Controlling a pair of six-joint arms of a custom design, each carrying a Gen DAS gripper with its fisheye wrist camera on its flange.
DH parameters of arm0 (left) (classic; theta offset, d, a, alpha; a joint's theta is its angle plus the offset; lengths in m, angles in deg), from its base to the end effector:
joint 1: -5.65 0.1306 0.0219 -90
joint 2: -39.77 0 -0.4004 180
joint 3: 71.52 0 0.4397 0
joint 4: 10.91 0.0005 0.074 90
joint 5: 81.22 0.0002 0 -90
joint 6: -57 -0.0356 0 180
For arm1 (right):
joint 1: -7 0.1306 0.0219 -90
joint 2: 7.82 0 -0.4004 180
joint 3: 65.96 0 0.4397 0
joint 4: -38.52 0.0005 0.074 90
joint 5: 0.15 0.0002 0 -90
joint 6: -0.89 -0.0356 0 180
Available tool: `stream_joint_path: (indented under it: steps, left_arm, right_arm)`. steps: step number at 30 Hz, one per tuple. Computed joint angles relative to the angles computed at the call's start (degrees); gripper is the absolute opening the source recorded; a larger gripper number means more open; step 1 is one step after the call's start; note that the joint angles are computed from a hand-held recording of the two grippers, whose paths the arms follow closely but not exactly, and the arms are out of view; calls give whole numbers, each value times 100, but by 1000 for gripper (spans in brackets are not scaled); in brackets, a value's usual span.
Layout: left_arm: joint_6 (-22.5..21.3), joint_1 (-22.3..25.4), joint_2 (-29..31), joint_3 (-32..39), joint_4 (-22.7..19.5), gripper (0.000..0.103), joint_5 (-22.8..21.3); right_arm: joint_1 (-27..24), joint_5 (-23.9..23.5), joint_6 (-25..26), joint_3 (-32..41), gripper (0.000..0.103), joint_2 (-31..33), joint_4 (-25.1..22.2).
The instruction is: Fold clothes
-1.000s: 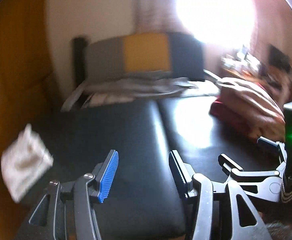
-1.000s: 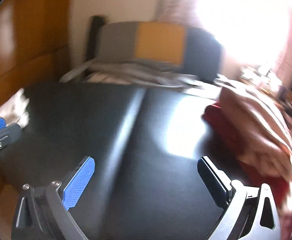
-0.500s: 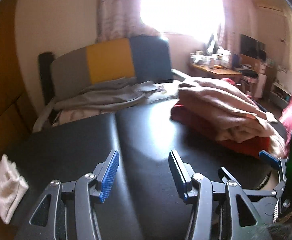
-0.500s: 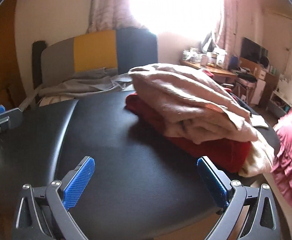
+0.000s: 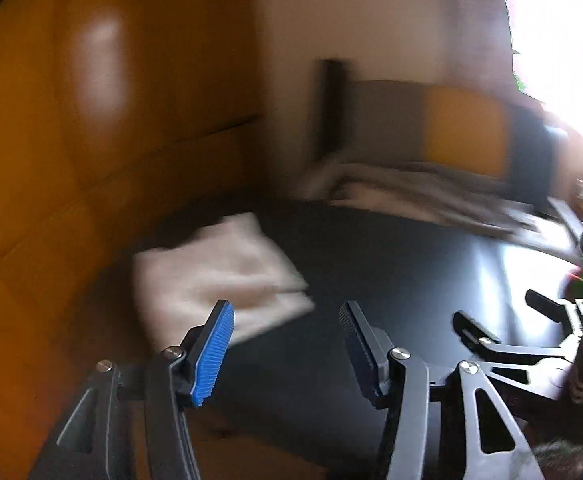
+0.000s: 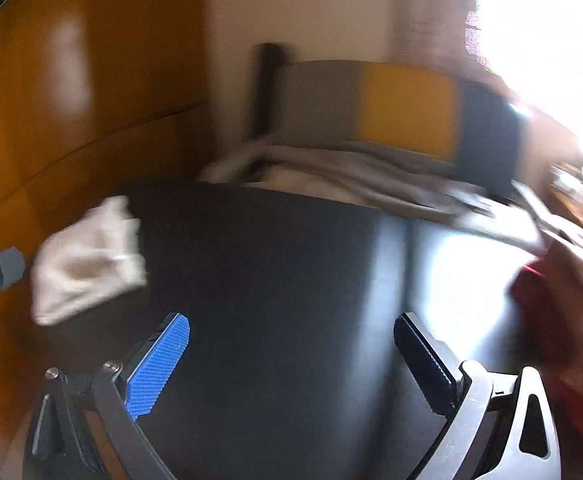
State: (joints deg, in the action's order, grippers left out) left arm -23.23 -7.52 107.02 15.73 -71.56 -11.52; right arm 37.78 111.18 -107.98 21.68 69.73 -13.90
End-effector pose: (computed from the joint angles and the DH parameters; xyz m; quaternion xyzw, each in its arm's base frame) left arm 0.3548 -0.0708 0.5801 -0.0470 0.8963 0.0752 0.4346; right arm 0.3914 0.2175 0.5263 -0.0189 0.9018 0.0131 0.4315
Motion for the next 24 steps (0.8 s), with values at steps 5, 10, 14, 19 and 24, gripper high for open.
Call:
stream_joint_path:
  steps: [5,10,14,19,24]
  left_arm:
    - [-4,1008,-204,-173,177,54,-776]
    - [33,1632,-345,-284,443,54,-518]
    - [216,1863,-261,-239,399,54,89]
    - [309,1853,-274,-277,363,54,157]
    - [340,1743,-228,-267,389,48,9]
  right_arm:
    - [695,-789,522,1450,103,1491,91]
    - [1186,-989,876,2205,103,2188,17]
    - [1341,-1047,892,2420,103,2414,-73]
    - [1360,-1102,785,2330,103,2342,-117]
    - [1301,-1118,732,2212,103,2213,-109]
